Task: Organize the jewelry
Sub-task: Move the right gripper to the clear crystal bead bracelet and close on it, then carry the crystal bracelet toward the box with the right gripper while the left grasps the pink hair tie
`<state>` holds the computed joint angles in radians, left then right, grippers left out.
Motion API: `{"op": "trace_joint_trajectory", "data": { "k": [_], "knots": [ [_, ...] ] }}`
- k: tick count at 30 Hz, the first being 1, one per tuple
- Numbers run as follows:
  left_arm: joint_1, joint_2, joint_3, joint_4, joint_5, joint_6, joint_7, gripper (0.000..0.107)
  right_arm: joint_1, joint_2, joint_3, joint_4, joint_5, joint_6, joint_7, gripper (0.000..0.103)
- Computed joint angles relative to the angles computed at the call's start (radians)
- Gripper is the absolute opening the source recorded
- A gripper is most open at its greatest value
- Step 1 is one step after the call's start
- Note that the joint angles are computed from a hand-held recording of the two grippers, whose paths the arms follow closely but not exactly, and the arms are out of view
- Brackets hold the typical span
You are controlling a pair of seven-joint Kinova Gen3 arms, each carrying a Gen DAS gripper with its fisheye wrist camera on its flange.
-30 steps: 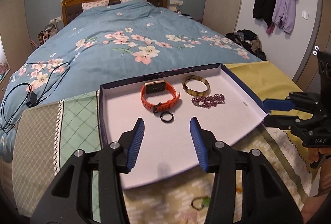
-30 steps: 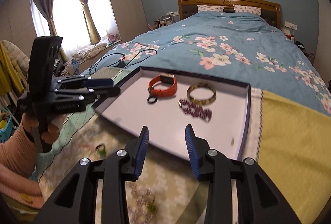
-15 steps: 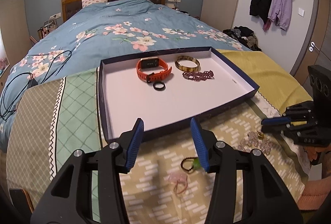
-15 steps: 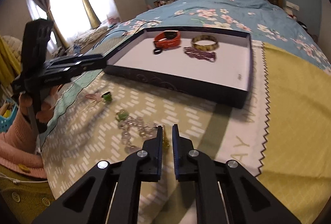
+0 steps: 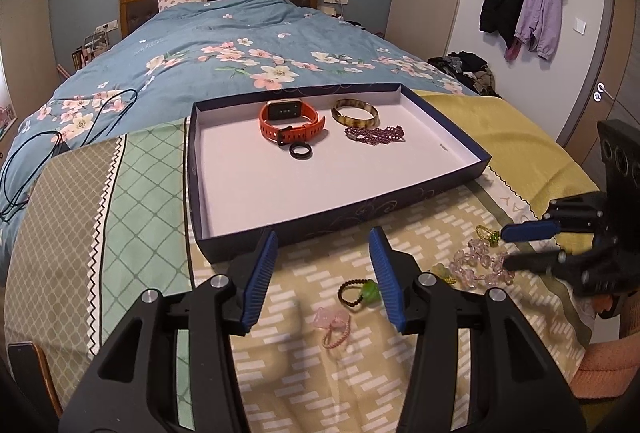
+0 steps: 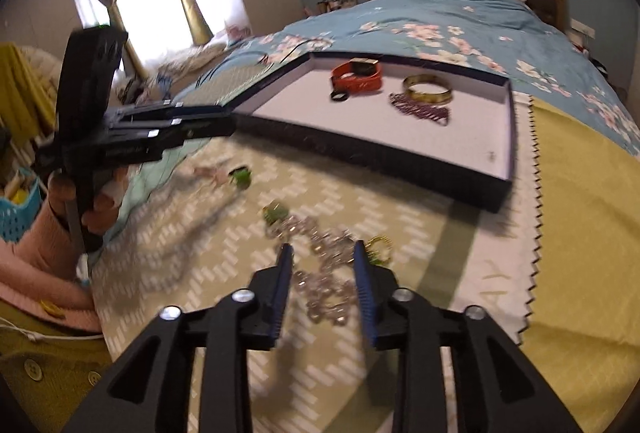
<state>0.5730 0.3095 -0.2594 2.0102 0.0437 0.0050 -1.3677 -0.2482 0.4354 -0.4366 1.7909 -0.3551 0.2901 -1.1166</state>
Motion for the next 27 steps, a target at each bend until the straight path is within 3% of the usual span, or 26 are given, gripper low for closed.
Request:
{"op": "trace_joint_trajectory", "data": {
  "k": [3, 7, 9, 14, 17, 27],
  "knots": [
    [-0.019, -0.003, 0.022, 0.009, 0.004, -0.007, -0.002, 0.048, -0.107, -0.011, 0.102, 0.000, 0.065, 0.005, -0.069, 0.034],
    [-0.035, -0.008, 0.038, 0.021, 0.013, -0.015, -0.009, 0.047, -0.195, -0.016, 0.178, 0.006, 0.143, -0.002, -0.148, 0.034],
    [-0.036, -0.009, 0.039, 0.026, 0.019, -0.018, -0.013, 0.047, -0.216, -0.021, 0.193, 0.014, 0.177, -0.012, -0.178, 0.027],
    [-0.046, -0.011, 0.050, 0.036, 0.033, -0.024, -0.024, 0.047, -0.122, -0.025, 0.097, 0.032, 0.152, -0.041, -0.156, 0.007],
    [-0.054, -0.016, 0.059, 0.045, 0.040, -0.030, -0.032, 0.047, -0.112, -0.032, 0.090, 0.038, 0.148, -0.060, -0.172, 0.007],
    [-0.063, -0.038, 0.077, 0.079, 0.076, -0.063, -0.085, 0.047, 0.134, -0.019, -0.158, 0.047, 0.030, -0.126, -0.083, 0.007]
  ]
}}
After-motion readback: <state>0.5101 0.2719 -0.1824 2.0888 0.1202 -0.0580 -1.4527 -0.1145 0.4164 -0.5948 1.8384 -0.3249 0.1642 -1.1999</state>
